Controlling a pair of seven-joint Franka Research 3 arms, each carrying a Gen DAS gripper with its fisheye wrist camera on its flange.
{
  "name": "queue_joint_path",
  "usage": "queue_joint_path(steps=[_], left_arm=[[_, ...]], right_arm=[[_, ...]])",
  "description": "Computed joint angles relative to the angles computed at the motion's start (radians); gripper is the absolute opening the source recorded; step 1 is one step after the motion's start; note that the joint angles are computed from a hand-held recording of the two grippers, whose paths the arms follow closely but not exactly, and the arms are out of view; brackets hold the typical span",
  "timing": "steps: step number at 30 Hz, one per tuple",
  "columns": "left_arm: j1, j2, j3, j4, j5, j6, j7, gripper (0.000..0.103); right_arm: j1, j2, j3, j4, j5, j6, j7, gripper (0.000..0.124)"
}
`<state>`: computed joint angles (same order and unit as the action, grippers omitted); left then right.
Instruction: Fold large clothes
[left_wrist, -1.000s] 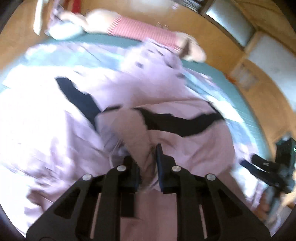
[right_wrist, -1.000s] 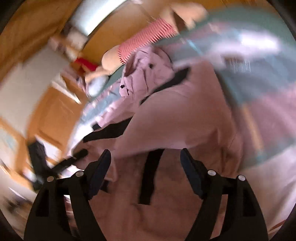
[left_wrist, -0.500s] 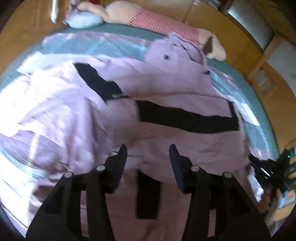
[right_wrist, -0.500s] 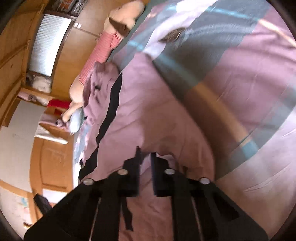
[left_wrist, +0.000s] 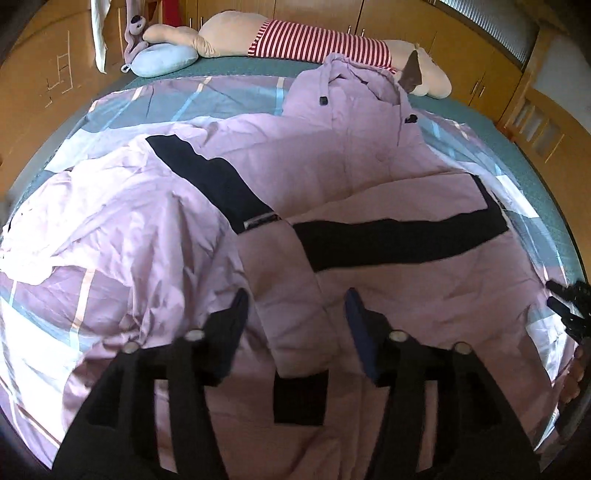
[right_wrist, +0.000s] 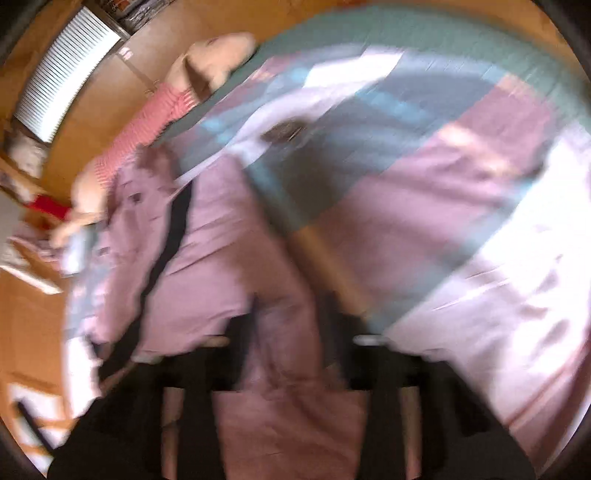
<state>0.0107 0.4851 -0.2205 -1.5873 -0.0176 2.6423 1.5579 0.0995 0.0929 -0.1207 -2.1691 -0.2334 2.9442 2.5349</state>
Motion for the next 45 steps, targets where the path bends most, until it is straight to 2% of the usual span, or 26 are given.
queue_joint_path(steps=[2, 3, 5, 7, 8, 9, 10, 11, 12, 13, 14, 16, 18, 19, 21, 24, 25, 26, 27, 30, 33, 36, 38, 40, 42, 45], left_arm=[[0.02, -0.015, -0.031, -0.02, -0.038, -0.021, 0.033, 0.081], [0.037, -0.014, -0.055, -0.022, -0.073, -0.031, 0.069, 0.087], [0.058, 0.001, -0.091, -0.007, -0.132, -0.065, 0.148, 0.087], [0.036, 0.025, -0.076, 0.023, -0.13, -0.092, 0.159, 0.087], [0.025, 0.038, -0.066, 0.038, -0.127, -0.101, 0.152, 0.078], [0.016, 0.053, -0.058, 0.057, -0.124, -0.114, 0.145, 0.054], [-0.003, 0.074, -0.036, 0.087, -0.099, -0.131, 0.124, 0.043], [-0.02, 0.088, -0.014, 0.102, -0.068, -0.122, 0.106, 0.024], [-0.015, 0.092, -0.019, 0.103, -0.068, -0.108, 0.113, 0.016], [-0.001, 0.097, -0.03, 0.105, -0.081, -0.089, 0.126, 0.014], [-0.005, 0.097, -0.021, 0.103, -0.074, -0.072, 0.11, 0.005], [-0.034, 0.083, 0.022, 0.088, -0.016, -0.032, 0.055, 0.001], [-0.094, 0.062, 0.099, 0.061, 0.104, 0.024, -0.044, 0.001], [-0.106, 0.057, 0.117, 0.058, 0.149, 0.032, -0.078, 0.001], [-0.067, 0.066, 0.073, 0.074, 0.13, 0.002, -0.065, 0.007], [-0.053, 0.08, 0.054, 0.093, 0.129, -0.03, -0.065, 0.015], [-0.068, 0.079, 0.072, 0.088, 0.157, -0.023, -0.087, 0.021], [-0.081, 0.076, 0.088, 0.081, 0.183, -0.009, -0.112, 0.036], [-0.094, 0.074, 0.102, 0.074, 0.207, 0.008, -0.142, 0.044], [-0.092, 0.075, 0.1, 0.071, 0.23, 0.019, -0.181, 0.051], [-0.042, 0.073, 0.042, 0.055, 0.168, 0.043, -0.145, 0.053], [-0.068, 0.081, 0.065, 0.058, 0.203, 0.046, -0.153, 0.052], [-0.088, 0.086, 0.084, 0.055, 0.24, 0.061, -0.166, 0.051], [-0.095, 0.095, 0.088, 0.061, 0.26, 0.061, -0.166, 0.05], [-0.093, 0.105, 0.084, 0.074, 0.264, 0.046, -0.161, 0.05], [-0.069, 0.117, 0.059, 0.099, 0.233, 0.013, -0.132, 0.053]], right_arm=[[-0.025, 0.003, 0.041, -0.014, 0.056, 0.087, -0.104, 0.06], [-0.008, 0.006, 0.029, -0.016, 0.06, 0.115, -0.122, 0.06], [0.078, 0.016, -0.064, -0.004, -0.111, 0.138, 0.0, 0.06], [0.134, 0.033, -0.122, 0.027, -0.276, 0.103, 0.107, 0.061], [0.136, 0.046, -0.119, 0.04, -0.305, 0.086, 0.116, 0.061], [0.126, 0.053, -0.108, 0.043, -0.3, 0.083, 0.105, 0.061], [0.118, 0.064, -0.096, 0.051, -0.286, 0.075, 0.09, 0.061], [0.118, 0.067, -0.095, 0.053, -0.284, 0.075, 0.089, 0.061], [0.123, 0.075, -0.101, 0.058, -0.296, 0.08, 0.097, 0.061], [0.139, 0.07, -0.118, 0.053, -0.329, 0.083, 0.12, 0.061], [0.168, 0.063, -0.148, 0.054, -0.404, 0.084, 0.172, 0.061], [0.194, 0.063, -0.172, 0.072, -0.54, 0.079, 0.255, 0.061], [0.197, 0.07, -0.161, 0.097, -0.627, 0.055, 0.268, 0.061], [0.183, 0.079, -0.133, 0.11, -0.61, 0.023, 0.221, 0.061], [0.14, 0.121, -0.042, 0.16, -0.455, -0.119, 0.032, 0.061], [0.123, 0.159, -0.014, 0.185, -0.346, -0.176, -0.076, 0.061], [0.137, 0.154, -0.031, 0.18, -0.367, -0.167, -0.053, 0.061], [0.156, 0.145, -0.053, 0.173, -0.411, -0.157, -0.012, 0.061], [0.185, 0.13, -0.087, 0.165, -0.502, -0.14, 0.073, 0.061], [0.198, 0.111, -0.114, 0.164, -0.683, -0.097, 0.248, 0.061], [0.169, 0.128, -0.093, 0.184, -0.717, -0.074, 0.297, 0.061], [0.157, 0.16, -0.087, 0.221, -0.711, -0.064, 0.276, 0.061], [0.165, 0.175, -0.073, 0.249, -0.676, -0.145, 0.234, 0.061], [0.143, 0.212, -0.019, 0.299, -0.53, -0.277, 0.064, 0.061], [0.141, 0.242, -0.01, 0.327, -0.458, -0.325, -0.015, 0.061], [0.16, 0.246, -0.032, 0.327, -0.439, -0.32, -0.031, 0.061]])
